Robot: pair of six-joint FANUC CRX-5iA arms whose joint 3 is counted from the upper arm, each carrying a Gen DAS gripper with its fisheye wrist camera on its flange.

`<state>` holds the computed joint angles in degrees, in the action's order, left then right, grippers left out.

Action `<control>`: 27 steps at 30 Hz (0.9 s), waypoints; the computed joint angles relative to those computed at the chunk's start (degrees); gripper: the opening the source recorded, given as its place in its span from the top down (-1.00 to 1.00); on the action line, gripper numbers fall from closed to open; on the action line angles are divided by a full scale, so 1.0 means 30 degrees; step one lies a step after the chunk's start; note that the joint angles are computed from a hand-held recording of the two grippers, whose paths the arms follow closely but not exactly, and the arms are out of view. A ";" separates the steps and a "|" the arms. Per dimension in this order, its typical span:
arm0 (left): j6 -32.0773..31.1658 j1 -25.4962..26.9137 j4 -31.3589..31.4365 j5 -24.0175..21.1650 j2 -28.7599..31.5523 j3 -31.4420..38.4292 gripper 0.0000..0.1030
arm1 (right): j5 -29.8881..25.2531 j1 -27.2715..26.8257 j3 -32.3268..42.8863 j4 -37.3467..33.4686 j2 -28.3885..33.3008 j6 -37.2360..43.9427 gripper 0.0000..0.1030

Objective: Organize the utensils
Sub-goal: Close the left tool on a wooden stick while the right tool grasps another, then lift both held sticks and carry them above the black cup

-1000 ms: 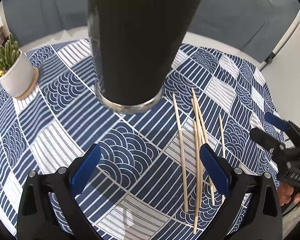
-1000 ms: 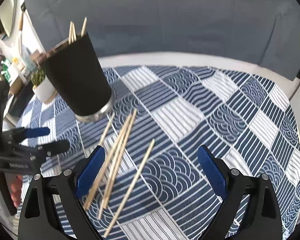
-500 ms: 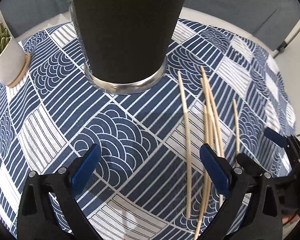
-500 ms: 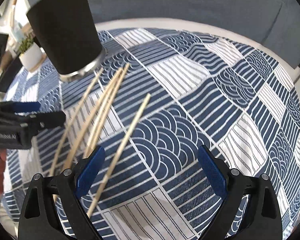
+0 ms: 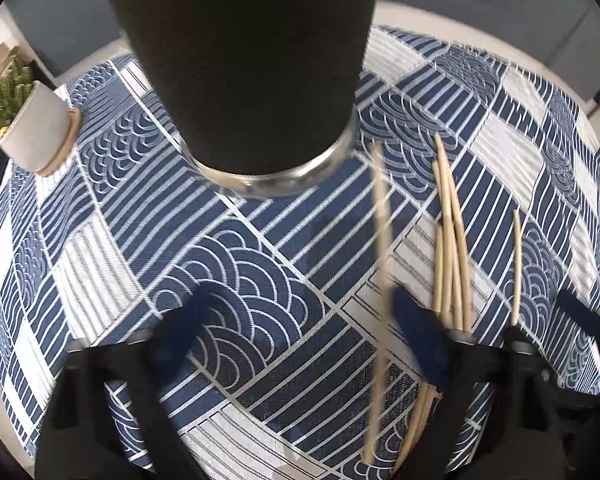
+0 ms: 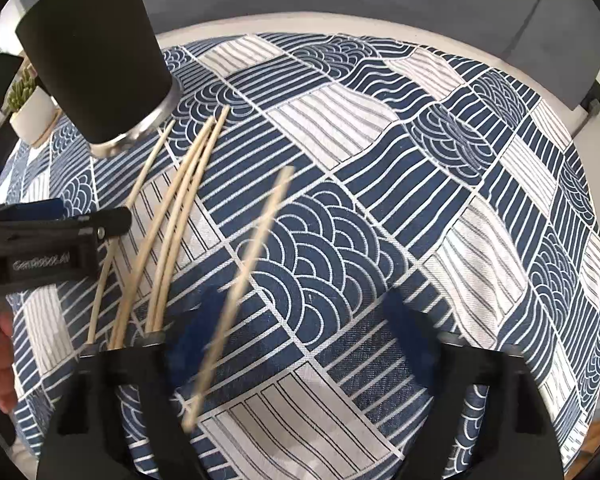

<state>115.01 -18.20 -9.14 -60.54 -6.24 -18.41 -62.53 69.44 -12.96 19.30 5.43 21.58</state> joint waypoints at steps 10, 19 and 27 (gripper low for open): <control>-0.4099 0.2179 0.3732 -0.1113 -0.0329 -0.0546 0.89 | -0.1567 -0.0558 0.0326 -0.1209 -0.0495 -0.1496 0.91; -0.4990 0.2536 0.5118 -0.2246 -0.1239 -0.1216 0.91 | -0.1548 -0.0912 -0.0710 -0.1207 -0.2506 -0.2493 0.91; -0.5168 0.2117 0.5282 -0.2682 -0.1928 0.0329 0.91 | -0.2198 -0.0804 -0.0341 0.1106 -0.3846 -0.3091 0.91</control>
<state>99.50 -11.85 6.71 -68.58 -12.03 -17.42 -69.12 67.02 -13.98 22.62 -6.11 12.31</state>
